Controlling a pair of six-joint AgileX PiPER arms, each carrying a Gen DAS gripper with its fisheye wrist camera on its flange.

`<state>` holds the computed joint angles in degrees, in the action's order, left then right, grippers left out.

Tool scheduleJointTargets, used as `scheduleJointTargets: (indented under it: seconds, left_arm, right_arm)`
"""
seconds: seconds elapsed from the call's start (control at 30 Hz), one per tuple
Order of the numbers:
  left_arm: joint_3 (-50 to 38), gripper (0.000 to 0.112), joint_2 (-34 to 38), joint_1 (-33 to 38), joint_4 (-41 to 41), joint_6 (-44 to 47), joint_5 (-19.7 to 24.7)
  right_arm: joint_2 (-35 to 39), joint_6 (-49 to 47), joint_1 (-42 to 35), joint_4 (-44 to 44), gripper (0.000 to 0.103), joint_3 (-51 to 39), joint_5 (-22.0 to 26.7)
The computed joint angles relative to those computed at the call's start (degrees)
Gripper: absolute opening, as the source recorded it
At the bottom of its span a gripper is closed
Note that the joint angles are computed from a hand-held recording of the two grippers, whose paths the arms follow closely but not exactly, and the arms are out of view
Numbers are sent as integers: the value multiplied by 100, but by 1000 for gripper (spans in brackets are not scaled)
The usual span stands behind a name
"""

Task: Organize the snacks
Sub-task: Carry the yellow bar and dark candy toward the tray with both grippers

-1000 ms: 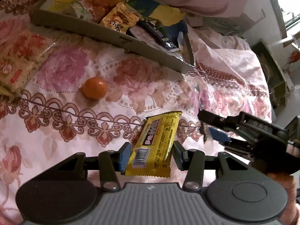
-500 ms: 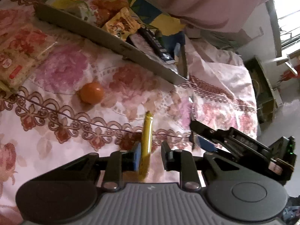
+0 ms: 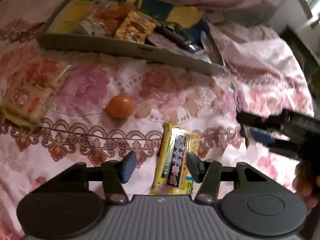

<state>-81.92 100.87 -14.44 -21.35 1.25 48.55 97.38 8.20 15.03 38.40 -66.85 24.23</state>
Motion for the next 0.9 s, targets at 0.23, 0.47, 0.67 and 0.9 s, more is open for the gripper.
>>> scheduleJointTargets:
  seconds: [0.23, 0.47, 0.67, 0.9]
  left_arm:
    - [-192, 79, 235, -719, 1157, -166, -153]
    - [4, 70, 204, -1260, 2290, -527, -408]
    - [99, 53, 77, -1306, 2367, -487, -396]
    - [238, 53, -200, -959, 1308, 135, -538]
  right_arm:
    - [46, -119, -9, 62, 49, -28, 23]
    - [70, -242, -4, 95, 49, -54, 31]
    - [65, -289, 10, 58, 49, -47, 1]
    - [10, -514, 52, 202, 49, 33, -152]
